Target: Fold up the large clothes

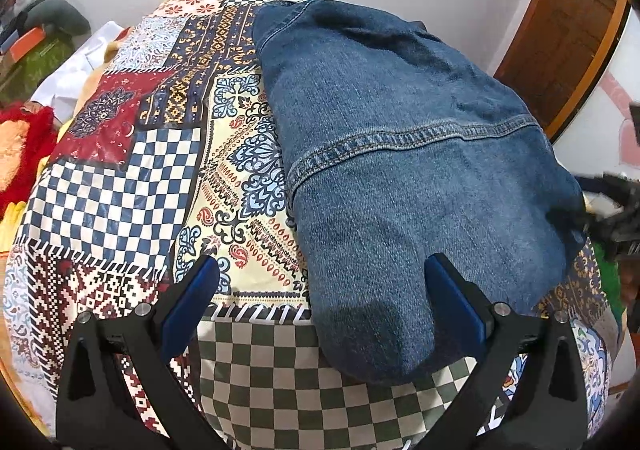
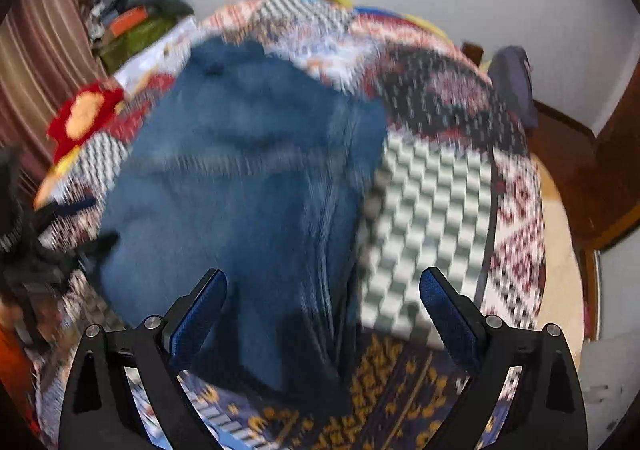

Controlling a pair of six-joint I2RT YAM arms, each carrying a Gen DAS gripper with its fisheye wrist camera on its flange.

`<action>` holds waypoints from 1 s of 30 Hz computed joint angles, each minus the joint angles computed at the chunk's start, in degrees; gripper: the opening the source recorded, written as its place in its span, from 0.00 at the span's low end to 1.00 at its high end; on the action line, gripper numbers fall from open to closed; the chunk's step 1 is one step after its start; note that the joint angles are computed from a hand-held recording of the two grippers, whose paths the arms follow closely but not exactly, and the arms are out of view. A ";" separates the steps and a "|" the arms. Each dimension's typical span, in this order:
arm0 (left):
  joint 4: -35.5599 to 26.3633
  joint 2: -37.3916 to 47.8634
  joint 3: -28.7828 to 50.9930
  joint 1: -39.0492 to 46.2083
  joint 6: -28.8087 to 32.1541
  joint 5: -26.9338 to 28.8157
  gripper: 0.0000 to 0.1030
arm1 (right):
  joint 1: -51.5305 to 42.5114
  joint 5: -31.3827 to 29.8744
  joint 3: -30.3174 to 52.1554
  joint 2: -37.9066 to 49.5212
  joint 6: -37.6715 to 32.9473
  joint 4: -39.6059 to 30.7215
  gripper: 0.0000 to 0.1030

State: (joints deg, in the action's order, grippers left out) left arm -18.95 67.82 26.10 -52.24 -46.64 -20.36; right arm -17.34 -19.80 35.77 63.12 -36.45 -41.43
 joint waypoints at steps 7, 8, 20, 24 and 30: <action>-3.84 -1.71 0.09 -3.72 -2.91 -1.66 1.00 | -18.17 -3.88 -0.82 6.43 -12.20 -3.84 0.94; -4.31 -2.27 -0.03 -3.98 -3.62 -1.53 1.00 | -20.05 -3.34 -0.79 6.83 -14.15 -3.72 0.94; -18.74 -6.93 6.62 -4.10 -2.24 -5.66 1.00 | -23.43 -11.07 8.25 4.28 -16.17 -13.58 0.94; -14.06 -7.86 6.76 4.60 4.51 1.81 1.00 | -16.19 -13.22 10.70 5.94 -8.13 -12.87 0.94; -0.50 0.05 5.00 18.14 10.36 21.36 1.00 | -5.52 -10.53 12.07 15.10 0.29 -7.34 0.94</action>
State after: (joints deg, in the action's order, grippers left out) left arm -19.45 67.87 31.10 -34.09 -36.28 1.00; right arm -22.87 -30.34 47.84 78.22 -36.16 -48.77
